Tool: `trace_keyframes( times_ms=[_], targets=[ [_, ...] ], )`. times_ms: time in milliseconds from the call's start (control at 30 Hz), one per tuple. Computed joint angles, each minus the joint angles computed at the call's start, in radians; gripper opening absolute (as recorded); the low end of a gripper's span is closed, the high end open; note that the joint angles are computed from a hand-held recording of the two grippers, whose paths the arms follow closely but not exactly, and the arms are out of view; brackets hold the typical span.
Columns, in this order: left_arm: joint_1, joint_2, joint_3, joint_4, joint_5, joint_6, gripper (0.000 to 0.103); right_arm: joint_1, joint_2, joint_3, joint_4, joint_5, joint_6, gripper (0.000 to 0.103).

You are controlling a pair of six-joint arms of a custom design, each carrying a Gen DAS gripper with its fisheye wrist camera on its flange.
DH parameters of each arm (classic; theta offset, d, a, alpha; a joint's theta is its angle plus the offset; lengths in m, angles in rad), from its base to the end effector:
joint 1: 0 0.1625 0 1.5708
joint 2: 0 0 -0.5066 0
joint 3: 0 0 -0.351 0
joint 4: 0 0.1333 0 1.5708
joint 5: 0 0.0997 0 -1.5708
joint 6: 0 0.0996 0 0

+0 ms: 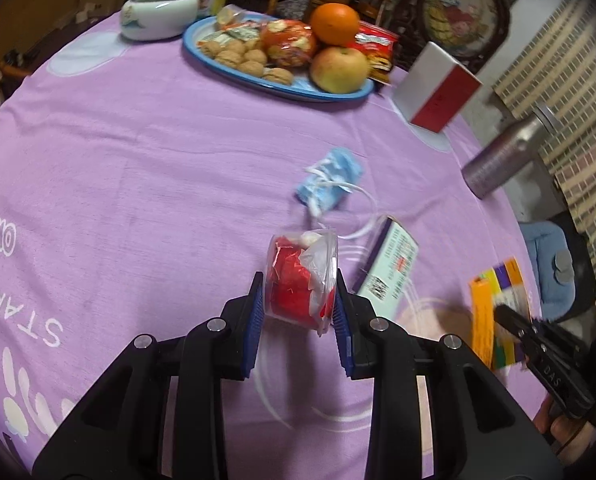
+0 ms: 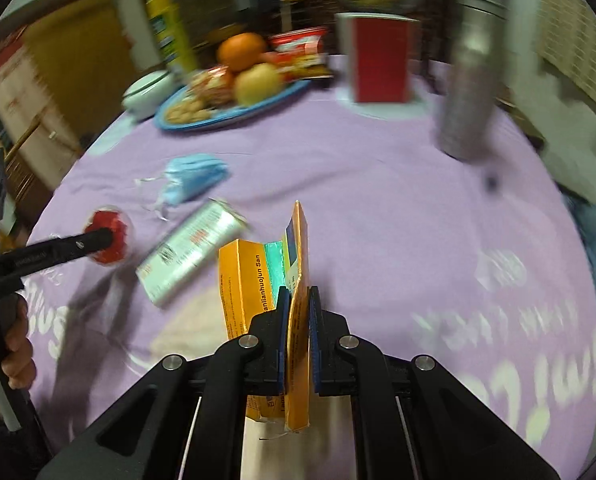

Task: Collect trash
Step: 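Grasp the orange-green box with the right tool while the left tool holds the cup, then carry the cup and box with both tools over the wastebasket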

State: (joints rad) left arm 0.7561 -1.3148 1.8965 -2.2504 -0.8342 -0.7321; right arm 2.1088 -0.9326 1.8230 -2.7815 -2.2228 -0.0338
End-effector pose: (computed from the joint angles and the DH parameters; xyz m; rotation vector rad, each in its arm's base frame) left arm -0.2468 -0.5079 0.3961 0.0576 2.5696 -0.7829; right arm 0.3916 -0.5141 0.2528 0.5792 -2.4587 0.6072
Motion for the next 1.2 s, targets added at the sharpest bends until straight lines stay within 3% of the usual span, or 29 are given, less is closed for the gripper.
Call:
trace_keyframes(
  times_ms=[233, 433, 767, 1033, 1200],
  targets=[
    [-0.06, 0.017, 0.028, -0.054, -0.026, 0.081, 0.033, 0.006, -0.157, 0.231, -0.167, -0.024, 0.131, 0.01],
    [-0.137, 0.037, 0.073, -0.117, -0.078, 0.175, 0.033, 0.051, -0.263, 0.395, -0.274, -0.057, 0.216, 0.01],
    [-0.301, 0.08, 0.14, -0.165, -0.174, 0.273, 0.033, 0.128, -0.407, 0.554, -0.363, -0.144, 0.302, 0.01],
    [-0.423, 0.131, 0.182, -0.218, -0.229, 0.338, 0.032, 0.147, -0.508, 0.657, -0.41, -0.18, 0.348, 0.01],
    [-0.464, 0.181, 0.187, -0.225, -0.273, 0.357, 0.032, 0.154, -0.593, 0.719, -0.398, -0.207, 0.392, 0.01]
  ],
)
